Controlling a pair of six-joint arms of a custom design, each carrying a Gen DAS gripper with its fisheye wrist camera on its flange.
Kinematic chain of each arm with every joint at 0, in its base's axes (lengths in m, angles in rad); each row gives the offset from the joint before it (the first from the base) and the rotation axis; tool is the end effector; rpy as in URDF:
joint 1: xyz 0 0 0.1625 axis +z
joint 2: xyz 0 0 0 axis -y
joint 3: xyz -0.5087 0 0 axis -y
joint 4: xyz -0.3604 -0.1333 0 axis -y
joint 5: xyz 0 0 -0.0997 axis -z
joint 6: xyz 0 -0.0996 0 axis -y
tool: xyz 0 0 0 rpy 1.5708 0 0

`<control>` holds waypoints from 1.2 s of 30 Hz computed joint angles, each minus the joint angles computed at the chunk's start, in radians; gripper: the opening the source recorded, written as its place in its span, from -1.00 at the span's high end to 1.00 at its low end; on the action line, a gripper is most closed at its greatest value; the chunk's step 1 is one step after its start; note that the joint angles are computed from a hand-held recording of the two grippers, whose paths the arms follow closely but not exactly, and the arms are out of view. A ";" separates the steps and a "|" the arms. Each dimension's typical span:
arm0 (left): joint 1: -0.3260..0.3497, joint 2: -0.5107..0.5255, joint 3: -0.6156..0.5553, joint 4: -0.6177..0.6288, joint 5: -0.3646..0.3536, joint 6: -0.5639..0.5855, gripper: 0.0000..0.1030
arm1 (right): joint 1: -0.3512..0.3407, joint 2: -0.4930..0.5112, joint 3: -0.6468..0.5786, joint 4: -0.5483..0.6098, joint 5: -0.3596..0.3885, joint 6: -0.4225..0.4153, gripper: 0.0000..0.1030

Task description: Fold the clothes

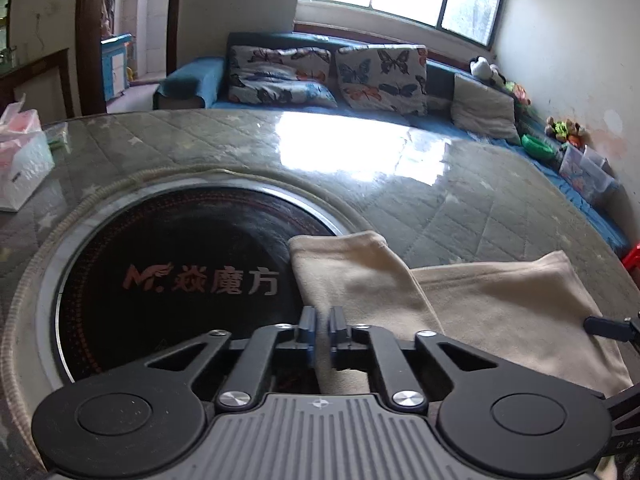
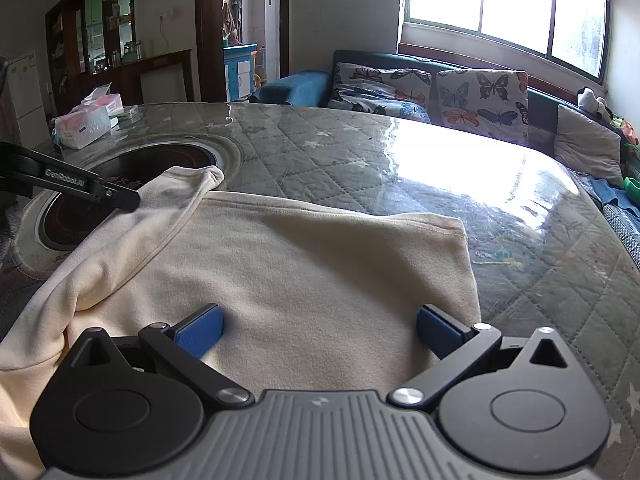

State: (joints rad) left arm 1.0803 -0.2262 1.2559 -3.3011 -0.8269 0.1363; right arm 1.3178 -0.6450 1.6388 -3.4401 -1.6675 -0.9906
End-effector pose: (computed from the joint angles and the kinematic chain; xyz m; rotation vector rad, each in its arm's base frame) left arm -0.2021 -0.8045 -0.0241 0.4053 2.3354 -1.0052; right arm -0.0663 -0.7504 0.1793 0.8223 -2.2797 0.8535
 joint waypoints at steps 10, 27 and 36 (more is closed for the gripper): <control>-0.029 -0.017 0.075 -0.164 0.114 0.037 0.97 | 0.000 0.000 0.001 -0.001 0.000 0.000 -1.00; -0.106 -0.153 0.534 -0.394 0.457 -0.269 0.97 | 0.008 -0.006 -0.002 0.025 -0.020 0.001 -1.00; -0.110 -0.221 0.645 -0.213 0.479 -0.469 0.96 | 0.016 -0.052 0.048 0.061 -0.016 -0.025 -1.00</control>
State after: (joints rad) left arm 0.9698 -0.4475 1.9010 -3.5138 -0.3479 -0.3323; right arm 1.3339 -0.6967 1.6867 -3.3794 -1.6833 -1.0160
